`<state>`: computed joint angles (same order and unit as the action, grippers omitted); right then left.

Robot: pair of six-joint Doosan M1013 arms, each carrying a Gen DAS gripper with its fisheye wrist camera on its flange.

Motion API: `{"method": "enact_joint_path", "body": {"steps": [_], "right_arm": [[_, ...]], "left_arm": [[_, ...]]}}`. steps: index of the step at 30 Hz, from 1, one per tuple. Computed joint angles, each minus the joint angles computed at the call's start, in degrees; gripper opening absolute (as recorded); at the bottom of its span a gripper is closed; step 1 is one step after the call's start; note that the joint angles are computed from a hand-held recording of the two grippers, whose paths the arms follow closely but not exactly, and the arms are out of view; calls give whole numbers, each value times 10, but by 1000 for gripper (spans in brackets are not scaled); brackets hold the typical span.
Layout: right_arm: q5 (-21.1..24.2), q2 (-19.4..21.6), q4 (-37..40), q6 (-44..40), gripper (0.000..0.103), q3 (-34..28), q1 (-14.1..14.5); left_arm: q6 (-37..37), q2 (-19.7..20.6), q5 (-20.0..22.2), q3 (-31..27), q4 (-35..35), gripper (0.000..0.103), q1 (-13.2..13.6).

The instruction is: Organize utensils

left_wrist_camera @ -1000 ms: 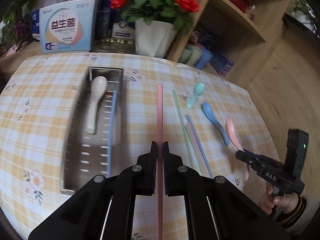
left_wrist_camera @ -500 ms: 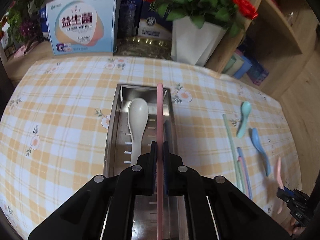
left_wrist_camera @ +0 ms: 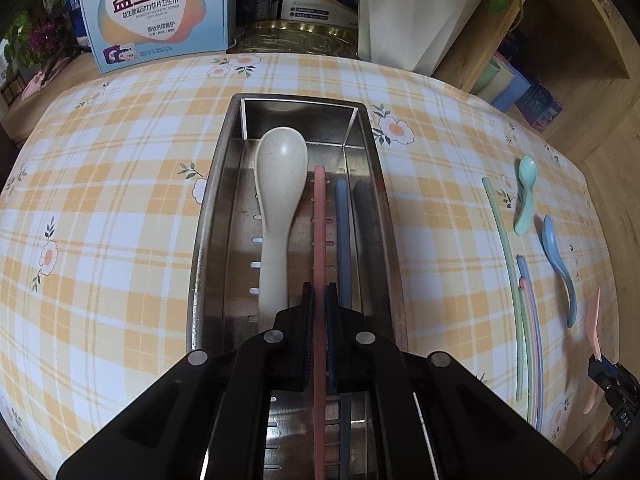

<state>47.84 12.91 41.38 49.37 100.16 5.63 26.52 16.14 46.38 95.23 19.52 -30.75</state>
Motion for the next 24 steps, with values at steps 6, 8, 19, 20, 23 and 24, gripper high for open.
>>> {"method": "enact_joint_path", "body": {"steps": [6, 8, 19, 20, 23, 24], "right_arm": [[0, 0, 0, 2, 15, 1, -1], [0, 0, -2, 5, 15, 1, -1], [-1, -3, 0, 6, 15, 2, -1], [-1, -3, 0, 6, 15, 2, -1], [-1, -3, -1, 7, 15, 2, -1], [-2, -4, -2, 7, 15, 2, -1]], "left_arm": [[14, 8, 12, -9, -13, 6, 3], [19, 9, 12, -11, -20, 6, 5], [45, 13, 31, -19, -37, 6, 2], [45, 13, 33, -19, -35, 6, 1], [52, 11, 36, -19, -29, 17, -3], [48, 10, 43, -21, -20, 20, -6]]}}
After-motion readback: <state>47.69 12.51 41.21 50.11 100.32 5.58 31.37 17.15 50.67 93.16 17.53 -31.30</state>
